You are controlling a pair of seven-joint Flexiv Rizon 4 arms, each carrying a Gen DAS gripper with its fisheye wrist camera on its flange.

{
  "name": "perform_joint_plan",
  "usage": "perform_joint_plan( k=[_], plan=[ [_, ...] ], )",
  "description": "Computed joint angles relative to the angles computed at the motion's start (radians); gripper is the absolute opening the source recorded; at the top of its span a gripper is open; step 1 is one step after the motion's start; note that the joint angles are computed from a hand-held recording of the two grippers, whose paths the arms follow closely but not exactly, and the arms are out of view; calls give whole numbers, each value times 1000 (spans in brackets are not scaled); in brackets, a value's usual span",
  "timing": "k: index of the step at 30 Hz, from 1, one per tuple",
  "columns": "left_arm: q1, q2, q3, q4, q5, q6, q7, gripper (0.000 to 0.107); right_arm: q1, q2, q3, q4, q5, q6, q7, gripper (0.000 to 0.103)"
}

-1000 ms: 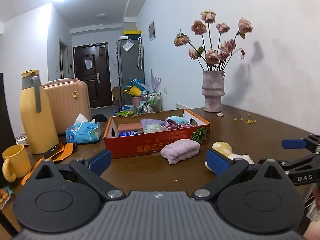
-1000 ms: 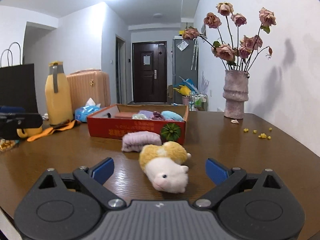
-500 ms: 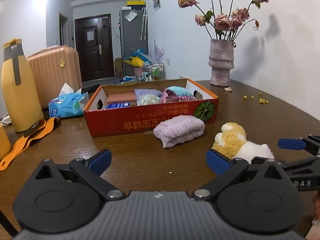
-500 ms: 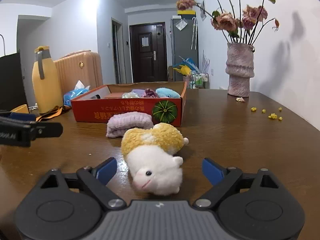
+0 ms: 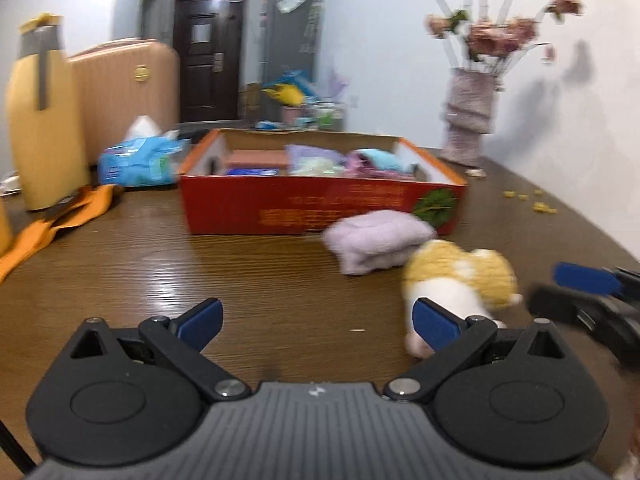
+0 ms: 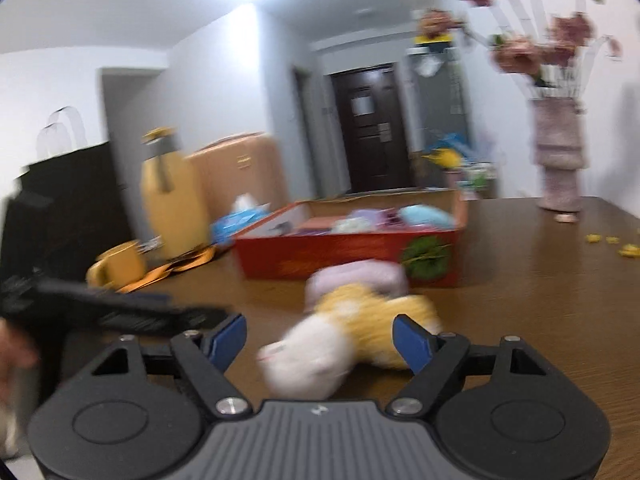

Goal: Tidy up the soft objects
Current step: 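Close the left gripper on the plush sheep while the right gripper grips it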

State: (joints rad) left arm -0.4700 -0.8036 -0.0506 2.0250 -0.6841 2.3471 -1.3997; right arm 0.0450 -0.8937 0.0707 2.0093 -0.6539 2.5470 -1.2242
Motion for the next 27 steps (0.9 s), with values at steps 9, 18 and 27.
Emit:
perform_joint_plan(
  k=[9,18,27],
  plan=[
    [84,-58,-64,-102,300,-118,-67,86,-121,-114,67,-290,-253,-247,341,67],
    [180,-7,-108,19,485,-18,-178,55,-200,-125,50,-294,-570,-183,690,36],
    [200,60,-97,29,509,-32,-276,42,-129,-64,-71,-254,-756,-101,800,35]
  ],
)
